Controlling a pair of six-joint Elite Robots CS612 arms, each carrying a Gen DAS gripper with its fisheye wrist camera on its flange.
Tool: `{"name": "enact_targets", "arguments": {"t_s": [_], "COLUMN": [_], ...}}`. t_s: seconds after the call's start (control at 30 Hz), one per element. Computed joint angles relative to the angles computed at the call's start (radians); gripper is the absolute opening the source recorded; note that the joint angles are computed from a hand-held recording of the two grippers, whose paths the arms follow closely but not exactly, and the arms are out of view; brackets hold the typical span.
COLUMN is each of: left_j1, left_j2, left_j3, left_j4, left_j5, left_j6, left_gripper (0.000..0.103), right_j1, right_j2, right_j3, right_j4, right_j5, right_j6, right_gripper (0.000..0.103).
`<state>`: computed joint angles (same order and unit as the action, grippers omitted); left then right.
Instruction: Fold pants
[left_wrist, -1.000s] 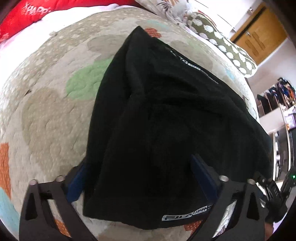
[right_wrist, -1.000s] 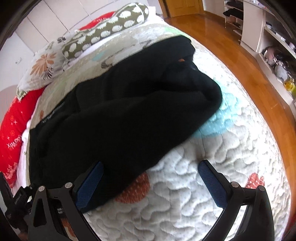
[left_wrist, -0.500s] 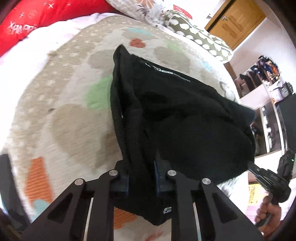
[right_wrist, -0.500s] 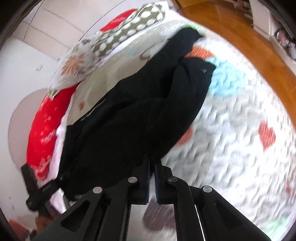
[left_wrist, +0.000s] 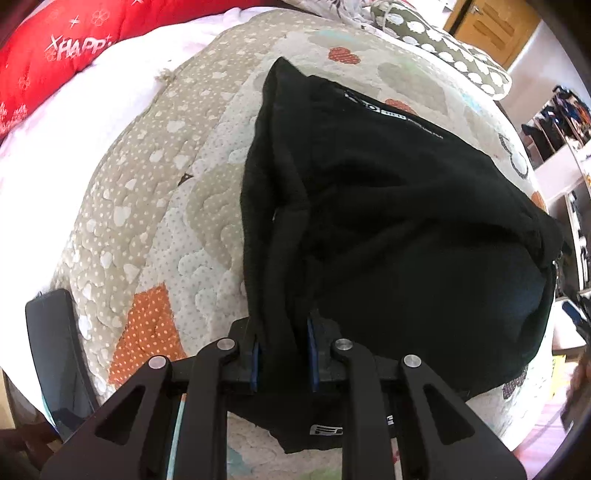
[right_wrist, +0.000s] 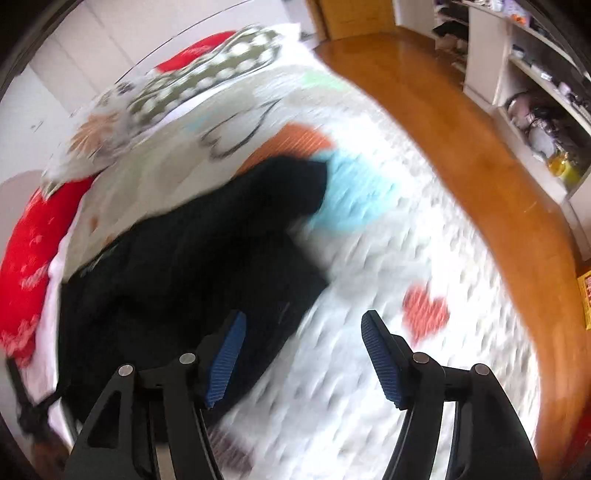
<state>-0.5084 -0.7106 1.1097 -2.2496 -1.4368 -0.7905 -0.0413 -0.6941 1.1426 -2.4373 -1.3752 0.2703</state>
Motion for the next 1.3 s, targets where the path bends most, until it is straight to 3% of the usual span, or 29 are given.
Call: {"name": "enact_targets", "arguments": {"t_s": [0.13,0.2,0.23,0.37,0.6,0.7,0.8,0.9,0.97,1.1,1.2,1.27,1.3], "left_j1": [0.000,-0.001,-0.001,0.003,0.013,0.013,0.018,0.027,0.032,0.038,0.048,0.066,0.074], "left_j2": [-0.006,0.000,-0.001,0.003,-0.005,-0.005,-0.011,-0.028,-0.041,-0.059,-0.039,-0.003,0.017], "left_j3": [0.012,0.001,0.002,-0.003,0.007,0.010,0.030,0.055,0.059,0.060,0.014,-0.047,-0.080], "left_j4": [0.000,0.015,0.012,0.014,0.017,0.023,0.001,-0.020,0.011,-0.006,-0.029,-0.048,-0.043], "left_j5": [0.001,0.004,0.003,-0.016,-0.036,-0.029,-0.037,-0.057,-0.046,0.005,0.055,0.039,0.022], "left_j6": [-0.009,-0.010,-0.010,-0.034,-0.001,0.005,-0.028,-0.063,-0.076,-0.060,0.030,0.100,0.130], "left_gripper": [0.017,0.017,0.017,0.018,0.025,0.030,0.041,0.054,0.063,0.075,0.084,0.085,0.085], "right_j1": [0.006,0.008,0.004,-0.016,-0.050,-0.045,-0.058,-0.050,-0.040,-0.017,0.001,0.013,0.022], "right_j2": [0.065,0.066,0.063,-0.008,-0.124,-0.111,-0.109,-0.114,-0.092,-0.032,0.051,0.134,0.178], "right_j3": [-0.088,-0.088,-0.096,-0.004,0.143,0.145,0.150,0.142,0.087,-0.026,-0.180,-0.334,-0.419], "right_j4": [0.071,0.047,0.076,0.058,0.158,0.237,0.225,0.117,0.118,0.074,0.101,0.201,0.273], "right_j5": [0.002,0.013,0.053,0.084,0.010,-0.057,-0.007,-0.010,0.006,0.040,0.100,0.146,0.140], "right_j6": [-0.018,-0.038,-0.049,-0.086,-0.096,-0.104,-0.035,-0.049,-0.110,-0.220,-0.307,-0.417,-0.479], "right_gripper": [0.068,0.019,0.004,0.003,0.001,0.000,0.000,0.018,0.060,0.061,0.065,0.081,0.081]}}
